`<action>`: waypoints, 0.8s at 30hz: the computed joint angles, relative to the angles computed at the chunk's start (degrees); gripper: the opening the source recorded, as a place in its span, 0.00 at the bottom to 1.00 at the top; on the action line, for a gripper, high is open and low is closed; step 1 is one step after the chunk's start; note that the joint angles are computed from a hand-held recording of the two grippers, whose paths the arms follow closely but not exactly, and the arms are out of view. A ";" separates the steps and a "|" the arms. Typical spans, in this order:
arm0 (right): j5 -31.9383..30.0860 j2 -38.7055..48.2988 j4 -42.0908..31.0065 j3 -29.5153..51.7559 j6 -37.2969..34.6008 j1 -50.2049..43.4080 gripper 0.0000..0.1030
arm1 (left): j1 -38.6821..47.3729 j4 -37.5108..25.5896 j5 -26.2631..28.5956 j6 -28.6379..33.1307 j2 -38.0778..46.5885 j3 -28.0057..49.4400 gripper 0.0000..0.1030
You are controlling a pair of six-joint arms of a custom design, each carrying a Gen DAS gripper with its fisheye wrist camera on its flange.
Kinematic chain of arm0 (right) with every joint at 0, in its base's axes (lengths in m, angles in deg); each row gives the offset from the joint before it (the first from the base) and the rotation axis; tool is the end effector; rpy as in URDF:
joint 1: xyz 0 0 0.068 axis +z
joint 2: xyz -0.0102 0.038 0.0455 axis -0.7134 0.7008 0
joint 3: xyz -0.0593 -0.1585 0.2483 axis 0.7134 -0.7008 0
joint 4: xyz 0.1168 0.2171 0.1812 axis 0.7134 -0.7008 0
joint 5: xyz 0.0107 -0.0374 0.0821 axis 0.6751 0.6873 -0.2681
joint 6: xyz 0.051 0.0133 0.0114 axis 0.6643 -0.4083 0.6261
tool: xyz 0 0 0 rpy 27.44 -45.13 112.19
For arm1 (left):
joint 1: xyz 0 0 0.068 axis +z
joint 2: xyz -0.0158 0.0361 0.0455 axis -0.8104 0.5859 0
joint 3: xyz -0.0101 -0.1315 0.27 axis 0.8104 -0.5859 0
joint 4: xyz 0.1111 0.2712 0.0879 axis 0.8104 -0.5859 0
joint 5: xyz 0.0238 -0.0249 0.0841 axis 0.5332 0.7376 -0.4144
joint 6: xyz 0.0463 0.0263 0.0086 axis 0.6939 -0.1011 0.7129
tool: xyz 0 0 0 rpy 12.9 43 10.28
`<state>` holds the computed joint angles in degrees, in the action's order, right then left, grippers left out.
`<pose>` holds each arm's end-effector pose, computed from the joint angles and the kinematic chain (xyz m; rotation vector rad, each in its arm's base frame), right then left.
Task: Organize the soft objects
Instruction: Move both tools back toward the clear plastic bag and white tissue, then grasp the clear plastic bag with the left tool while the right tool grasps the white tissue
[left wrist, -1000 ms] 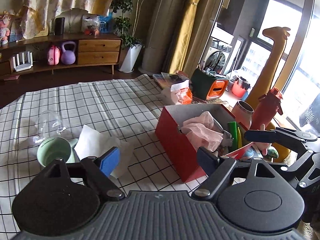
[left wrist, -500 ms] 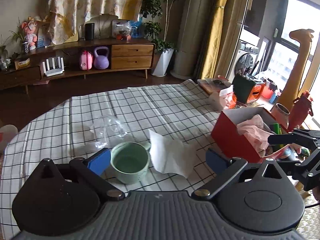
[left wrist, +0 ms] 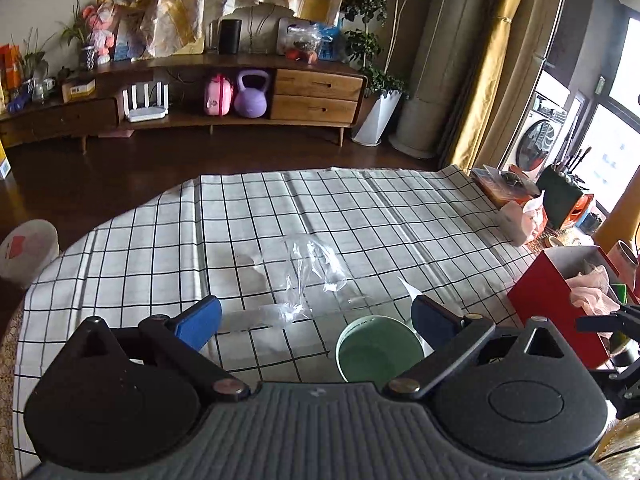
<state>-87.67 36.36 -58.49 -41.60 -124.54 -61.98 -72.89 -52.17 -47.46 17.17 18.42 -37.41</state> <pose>0.3103 -0.0687 0.1214 -0.6665 2.2884 0.4519 0.2971 -0.0949 0.1452 -0.1683 2.3025 -0.1929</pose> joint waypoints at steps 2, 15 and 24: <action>2.27 2.79 2.61 0.87 1.85 1.85 0.99 | 1.29 1.69 1.30 -0.09 5.12 2.30 0.99; 8.86 18.56 9.84 10.29 8.93 7.97 0.96 | 6.75 5.49 6.16 -0.24 29.74 17.21 0.99; 10.98 24.85 10.82 15.01 10.39 10.11 0.95 | 7.52 6.33 4.50 2.54 36.44 19.92 0.99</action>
<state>-76.68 61.20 -47.67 -26.58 -114.15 -51.87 -65.36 -45.84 -42.97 19.71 54.86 -17.49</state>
